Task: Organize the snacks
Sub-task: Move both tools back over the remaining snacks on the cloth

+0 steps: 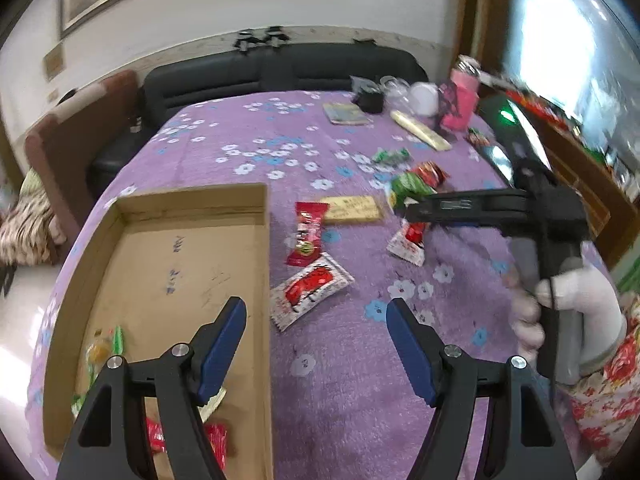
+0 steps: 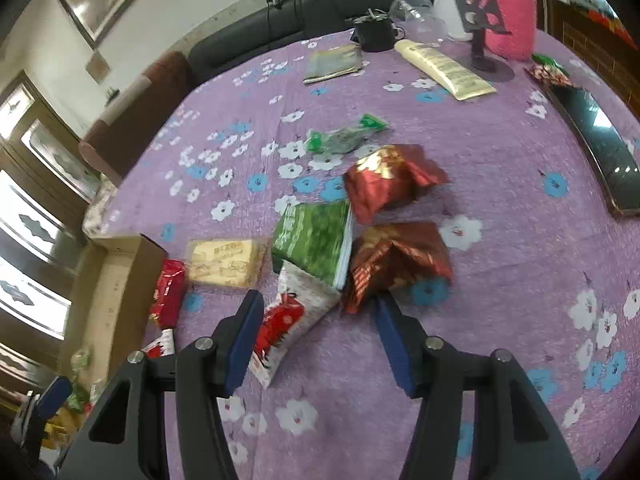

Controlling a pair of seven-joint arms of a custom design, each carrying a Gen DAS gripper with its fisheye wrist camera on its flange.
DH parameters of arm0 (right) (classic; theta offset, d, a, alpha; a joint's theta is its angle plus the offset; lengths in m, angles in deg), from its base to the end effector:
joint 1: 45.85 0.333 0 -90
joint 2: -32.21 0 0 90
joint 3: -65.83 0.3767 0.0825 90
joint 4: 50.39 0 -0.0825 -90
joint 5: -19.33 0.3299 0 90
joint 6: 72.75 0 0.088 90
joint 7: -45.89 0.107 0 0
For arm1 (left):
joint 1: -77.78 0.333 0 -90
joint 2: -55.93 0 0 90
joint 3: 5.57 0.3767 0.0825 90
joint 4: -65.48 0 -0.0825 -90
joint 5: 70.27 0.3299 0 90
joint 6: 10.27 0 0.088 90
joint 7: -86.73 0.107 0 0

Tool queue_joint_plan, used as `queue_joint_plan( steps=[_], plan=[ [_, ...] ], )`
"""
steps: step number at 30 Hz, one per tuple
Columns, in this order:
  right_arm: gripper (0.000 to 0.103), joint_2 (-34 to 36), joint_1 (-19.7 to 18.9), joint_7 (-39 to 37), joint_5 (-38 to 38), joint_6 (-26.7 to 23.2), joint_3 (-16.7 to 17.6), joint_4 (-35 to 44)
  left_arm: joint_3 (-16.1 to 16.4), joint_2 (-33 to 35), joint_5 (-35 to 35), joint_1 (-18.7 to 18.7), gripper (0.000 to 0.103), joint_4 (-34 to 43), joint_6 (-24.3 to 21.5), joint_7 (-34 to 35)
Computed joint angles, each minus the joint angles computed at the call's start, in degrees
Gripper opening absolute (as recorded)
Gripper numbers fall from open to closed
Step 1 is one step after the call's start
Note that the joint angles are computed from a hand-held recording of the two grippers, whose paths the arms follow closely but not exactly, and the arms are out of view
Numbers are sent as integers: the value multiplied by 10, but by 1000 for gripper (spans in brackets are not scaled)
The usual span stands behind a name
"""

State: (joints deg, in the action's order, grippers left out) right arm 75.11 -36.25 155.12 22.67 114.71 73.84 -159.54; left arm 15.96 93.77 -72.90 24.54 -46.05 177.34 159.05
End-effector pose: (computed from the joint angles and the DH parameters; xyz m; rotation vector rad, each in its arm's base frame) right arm 0.6535 0.1815 0.2668 -1.6461 1.9256 -0.2574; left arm 0.5461 -0.3899 0.3328 -1.4879 2.1370 -0.8237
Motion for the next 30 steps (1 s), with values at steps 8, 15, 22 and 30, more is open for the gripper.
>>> queue_joint_plan(
  steps=[8,15,22,30],
  plan=[
    [34,-3,110,15,10,1,-124,-9,-153,38,102,137,76,141,-161,82],
    [32,-35,-8,1,-15,77,-8,-96,-175,90,157,158,75,259,-307,81],
    [26,-26,-101,36,-92,139,72,-125,-317,72,141,247,47,243,-345,140],
    [37,-27,-135,98,-127,170,85,-147,-260,29,168,204,48,159,-246,77]
  ],
)
